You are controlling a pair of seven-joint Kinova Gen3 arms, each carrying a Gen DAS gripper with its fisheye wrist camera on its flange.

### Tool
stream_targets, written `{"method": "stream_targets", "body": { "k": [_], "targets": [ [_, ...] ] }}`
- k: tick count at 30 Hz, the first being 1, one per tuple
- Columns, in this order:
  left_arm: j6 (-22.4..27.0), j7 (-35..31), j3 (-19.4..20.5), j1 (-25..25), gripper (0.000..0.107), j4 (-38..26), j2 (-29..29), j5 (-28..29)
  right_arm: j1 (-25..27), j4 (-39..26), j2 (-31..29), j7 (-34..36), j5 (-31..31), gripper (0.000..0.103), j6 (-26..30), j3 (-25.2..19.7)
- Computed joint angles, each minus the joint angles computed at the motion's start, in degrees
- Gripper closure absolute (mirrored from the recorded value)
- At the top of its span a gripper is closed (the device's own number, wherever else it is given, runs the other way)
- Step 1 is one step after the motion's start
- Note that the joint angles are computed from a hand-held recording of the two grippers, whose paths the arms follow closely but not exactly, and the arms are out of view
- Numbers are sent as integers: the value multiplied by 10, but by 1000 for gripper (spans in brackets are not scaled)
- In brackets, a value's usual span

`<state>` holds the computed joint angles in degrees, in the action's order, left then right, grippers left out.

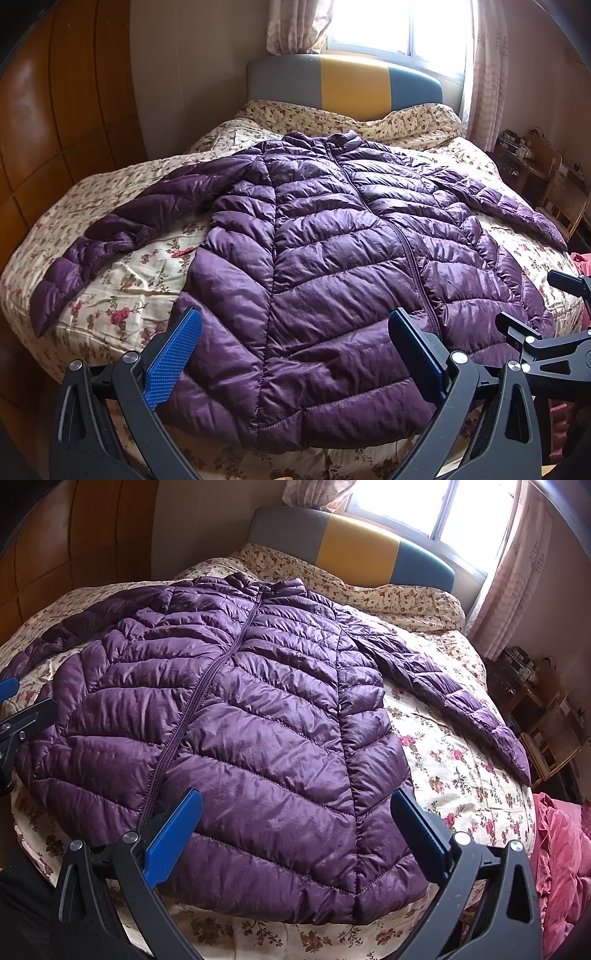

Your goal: Fold large clothes

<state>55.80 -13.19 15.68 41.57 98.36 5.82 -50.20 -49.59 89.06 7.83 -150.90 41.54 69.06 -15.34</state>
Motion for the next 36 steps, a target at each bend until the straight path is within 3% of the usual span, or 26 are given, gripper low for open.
{"method": "stream_targets", "body": {
  "k": [17, 24, 29, 36],
  "targets": [
    [-21, -37, -10, -12, 7, -13, 8, 16, 11, 1, 2, -16, 10, 2, 3, 9],
    [-70, -91, -27, -43, 7, -31, 12, 78, 33, -1, 7, -6, 8, 2, 2, 22],
    [-54, -149, -43, -54, 7, -89, 53, 118, 86, 7, 8, 9, -26, 2, -16, 51],
    [-69, -231, -80, -70, 7, -160, 108, 174, 230, 24, 4, 30, -108, 2, -53, 115]
  ]
}}
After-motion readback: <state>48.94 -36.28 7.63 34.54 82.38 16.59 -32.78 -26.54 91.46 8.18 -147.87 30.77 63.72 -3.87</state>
